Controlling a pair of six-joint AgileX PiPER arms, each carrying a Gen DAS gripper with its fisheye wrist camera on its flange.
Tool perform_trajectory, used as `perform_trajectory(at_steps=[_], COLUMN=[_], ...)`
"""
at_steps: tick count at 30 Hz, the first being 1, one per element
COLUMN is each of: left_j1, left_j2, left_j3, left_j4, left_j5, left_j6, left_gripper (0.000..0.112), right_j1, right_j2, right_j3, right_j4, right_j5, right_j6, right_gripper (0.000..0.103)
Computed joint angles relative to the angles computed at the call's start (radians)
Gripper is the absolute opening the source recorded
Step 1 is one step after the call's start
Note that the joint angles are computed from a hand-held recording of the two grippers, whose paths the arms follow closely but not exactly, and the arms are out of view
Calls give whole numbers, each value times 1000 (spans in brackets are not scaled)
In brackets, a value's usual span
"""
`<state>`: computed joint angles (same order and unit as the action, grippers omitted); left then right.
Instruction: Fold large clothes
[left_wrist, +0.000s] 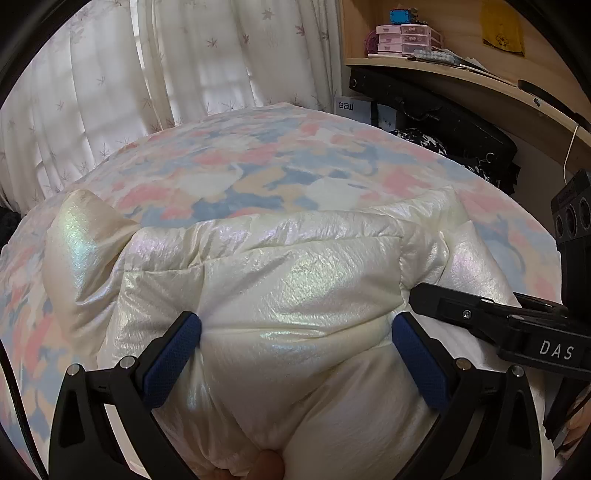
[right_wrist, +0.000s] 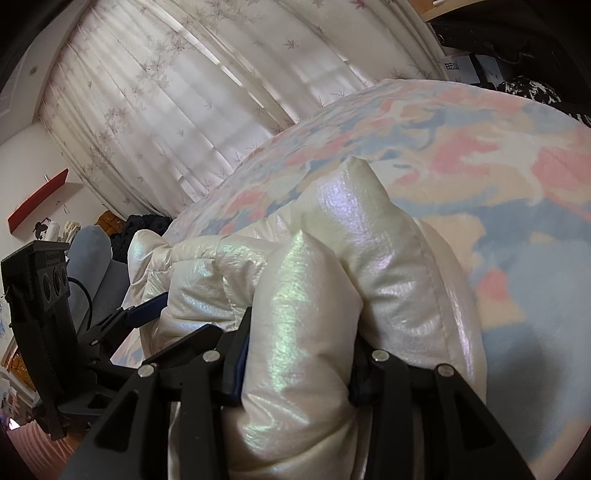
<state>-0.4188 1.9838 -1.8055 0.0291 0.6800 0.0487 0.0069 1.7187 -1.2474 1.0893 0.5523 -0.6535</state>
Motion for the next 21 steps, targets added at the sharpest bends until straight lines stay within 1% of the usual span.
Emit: perform_trajectory(at_steps=[2,3,6,8,9,10,11,12,13,14,17,19,20,21], left_j1=[-5,-7,-13,-13,-11,-9,-2,5,14,25,55,80,94,102], left_j2=[4,12,19,12,6,7,5,0,-10,-23,-82,-132,-160,-179], left_j3=[-20,-46,-112,-144,-155,-186,-212,-227,-237,-252,-249,-228,-204,-204], left_j4=[16,19,38,49,54,69,70,68,68,62,42,1,-18,-34], left_j5=[28,59,155,213,240,293,341,373,405,441,495,511,508,524], left_j6=[-5,-2,-16,-42,-58,-88,-108,-124,-141,-152,-146,-124,-113,-109], left_gripper=[102,102,102,102,102,102,102,102,102,102,102,102,102,102], right_j1=[8,17,45,71,88,105,117,127,130,129,95,78,72,70], right_j2=[1,0,-1,-9,-19,-26,-30,-37,-49,-60,-94,-105,-114,-128], right_j3=[-17,-29,-95,-142,-165,-192,-215,-248,-270,-286,-358,-425,-451,-460], right_j4=[-57,-113,-331,-499,-599,-694,-759,-828,-867,-884,-857,-855,-854,-853], right_j5=[-3,-7,25,59,79,111,143,196,238,269,402,501,541,564], right_j6=[49,100,301,446,514,583,630,677,702,714,714,746,757,761], right_gripper=[39,41,44,48,56,68,74,86,92,93,96,103,103,103])
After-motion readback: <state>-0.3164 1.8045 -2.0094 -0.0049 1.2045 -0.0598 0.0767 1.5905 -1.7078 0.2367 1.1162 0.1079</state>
